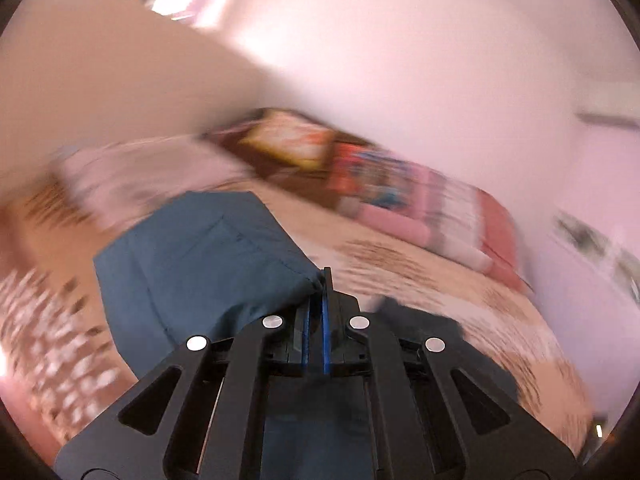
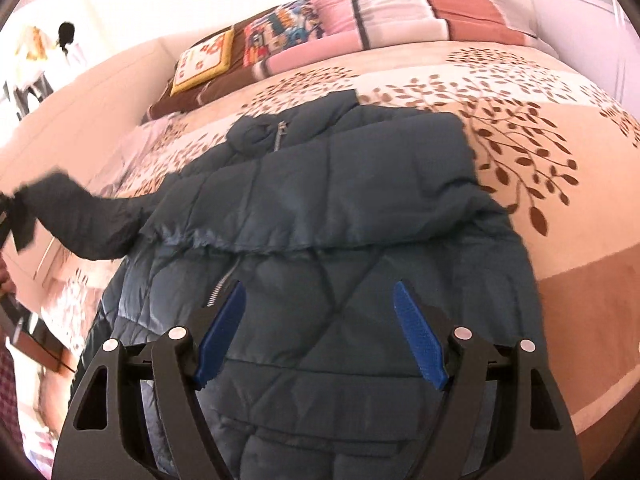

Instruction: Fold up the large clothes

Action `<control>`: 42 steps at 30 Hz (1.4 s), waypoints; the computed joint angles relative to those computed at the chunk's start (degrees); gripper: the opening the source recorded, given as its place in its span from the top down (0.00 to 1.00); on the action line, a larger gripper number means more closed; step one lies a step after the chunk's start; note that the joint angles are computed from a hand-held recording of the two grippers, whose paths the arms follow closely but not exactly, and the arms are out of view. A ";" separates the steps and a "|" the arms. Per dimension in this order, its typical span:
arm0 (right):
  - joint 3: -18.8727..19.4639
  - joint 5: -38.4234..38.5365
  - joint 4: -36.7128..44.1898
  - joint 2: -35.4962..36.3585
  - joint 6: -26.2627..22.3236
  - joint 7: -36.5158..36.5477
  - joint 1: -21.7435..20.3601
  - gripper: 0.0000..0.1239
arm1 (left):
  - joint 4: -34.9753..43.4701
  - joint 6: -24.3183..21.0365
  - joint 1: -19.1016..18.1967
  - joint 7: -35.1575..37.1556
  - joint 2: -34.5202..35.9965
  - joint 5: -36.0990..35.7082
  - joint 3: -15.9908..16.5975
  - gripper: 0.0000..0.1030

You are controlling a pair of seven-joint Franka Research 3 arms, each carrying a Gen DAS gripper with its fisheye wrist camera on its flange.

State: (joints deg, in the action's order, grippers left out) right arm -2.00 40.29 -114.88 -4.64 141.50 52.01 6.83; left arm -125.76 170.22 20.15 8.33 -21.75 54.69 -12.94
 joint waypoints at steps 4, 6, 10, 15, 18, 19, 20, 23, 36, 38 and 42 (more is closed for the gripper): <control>-0.89 1.70 0.35 0.28 -0.10 -0.42 -0.93 0.40 | 6.35 3.23 -12.02 17.83 8.76 -12.06 4.47 0.97; -1.29 2.65 0.36 0.36 -0.14 -0.49 -1.52 0.40 | 9.50 2.78 -19.51 31.26 13.98 -23.97 7.32 0.97; -1.93 3.75 0.62 0.95 -0.93 -0.22 -2.77 0.40 | 15.72 -2.15 -24.26 47.18 22.59 -37.82 5.80 0.96; -2.16 4.13 0.68 1.58 -2.45 0.07 -3.92 0.40 | 21.00 -9.54 -25.56 52.14 30.83 -40.39 3.81 0.96; -2.03 4.05 0.93 2.03 -3.10 -0.01 -4.26 0.40 | 22.49 -12.61 -25.47 53.83 32.95 -42.94 2.96 0.94; -1.97 4.00 1.08 2.25 -3.46 0.06 -4.33 0.40 | 22.63 -13.71 -25.55 54.51 33.38 -44.04 2.53 0.88; -1.89 3.93 1.16 2.42 -3.64 0.15 -4.39 0.40 | 22.74 -15.01 -25.18 56.16 33.60 -45.95 1.95 0.82; -1.59 3.13 1.47 2.82 -4.10 0.47 -4.42 0.40 | 21.35 -17.11 -24.55 60.46 32.96 -51.61 0.58 0.52; 1.30 1.64 2.61 1.10 -3.45 -4.86 -0.13 0.40 | -2.86 -9.11 -26.82 64.30 10.50 -60.37 4.68 0.43; 2.09 1.44 2.80 0.86 -3.47 -6.51 1.35 0.40 | -6.83 -8.13 -25.76 59.58 6.62 -57.93 5.23 0.43; 4.51 -1.28 1.59 0.10 -0.45 -10.55 5.11 0.40 | -12.83 -6.97 -24.01 51.84 0.76 -54.90 6.58 0.43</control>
State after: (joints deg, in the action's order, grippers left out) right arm 2.50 39.01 -113.28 -4.55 141.05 41.46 11.94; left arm -138.60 163.25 -3.86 60.17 -20.98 -0.22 -6.36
